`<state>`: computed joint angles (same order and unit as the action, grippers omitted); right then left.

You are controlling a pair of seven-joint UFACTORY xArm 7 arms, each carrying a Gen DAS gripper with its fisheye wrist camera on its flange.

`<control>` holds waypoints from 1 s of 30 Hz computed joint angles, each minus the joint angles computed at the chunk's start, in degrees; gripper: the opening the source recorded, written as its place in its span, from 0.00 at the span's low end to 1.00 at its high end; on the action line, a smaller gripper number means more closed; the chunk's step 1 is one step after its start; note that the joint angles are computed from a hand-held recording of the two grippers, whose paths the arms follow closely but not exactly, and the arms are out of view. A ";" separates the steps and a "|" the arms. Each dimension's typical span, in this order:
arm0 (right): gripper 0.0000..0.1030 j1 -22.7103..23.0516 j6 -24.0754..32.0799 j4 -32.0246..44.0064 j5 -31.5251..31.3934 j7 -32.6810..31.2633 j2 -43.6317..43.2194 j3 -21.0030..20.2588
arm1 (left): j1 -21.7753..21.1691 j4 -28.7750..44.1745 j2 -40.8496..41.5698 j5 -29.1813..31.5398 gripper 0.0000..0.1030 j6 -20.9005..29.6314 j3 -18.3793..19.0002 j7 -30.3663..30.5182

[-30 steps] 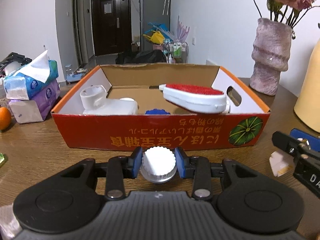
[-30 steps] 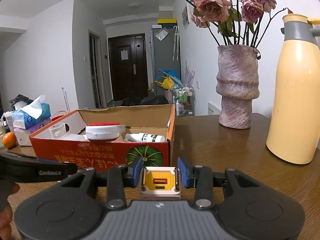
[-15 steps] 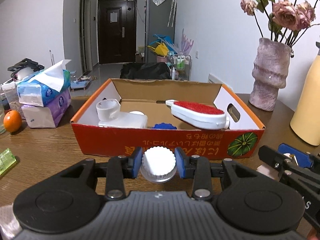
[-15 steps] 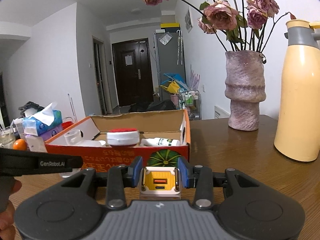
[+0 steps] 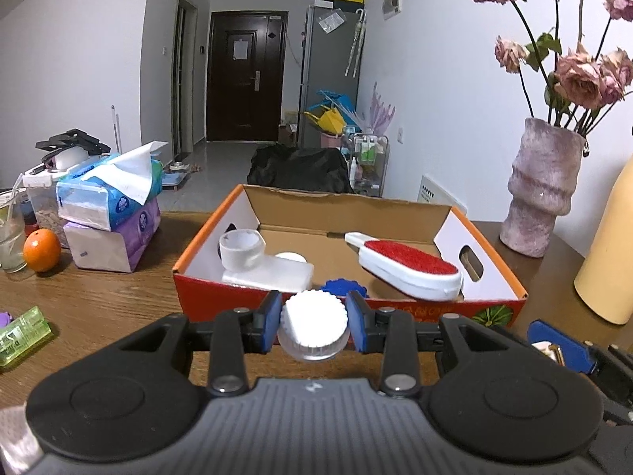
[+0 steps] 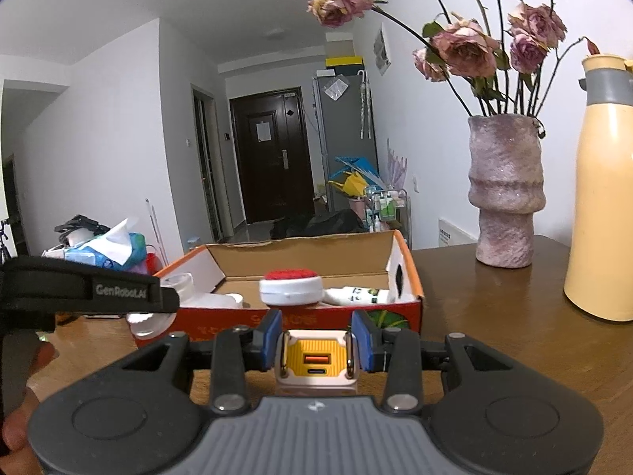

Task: Organize rigid objects
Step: 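Carry the white cap and cube charger over the cardboard box with both tools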

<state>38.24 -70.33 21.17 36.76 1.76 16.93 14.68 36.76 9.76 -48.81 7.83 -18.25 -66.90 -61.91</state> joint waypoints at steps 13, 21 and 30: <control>0.37 1.35 -1.34 4.68 1.93 -2.00 1.22 0.17 | 2.44 0.19 -0.63 -0.64 0.36 -0.90 0.46 0.35; 0.37 0.13 -2.17 7.24 0.97 -2.90 2.12 -0.74 | 6.98 1.68 0.68 -1.33 0.36 -2.18 -1.30 1.40; 0.37 -2.36 -1.96 10.19 -0.99 -3.04 3.14 -2.00 | 13.45 4.94 1.48 -1.71 0.36 -3.30 -5.37 1.36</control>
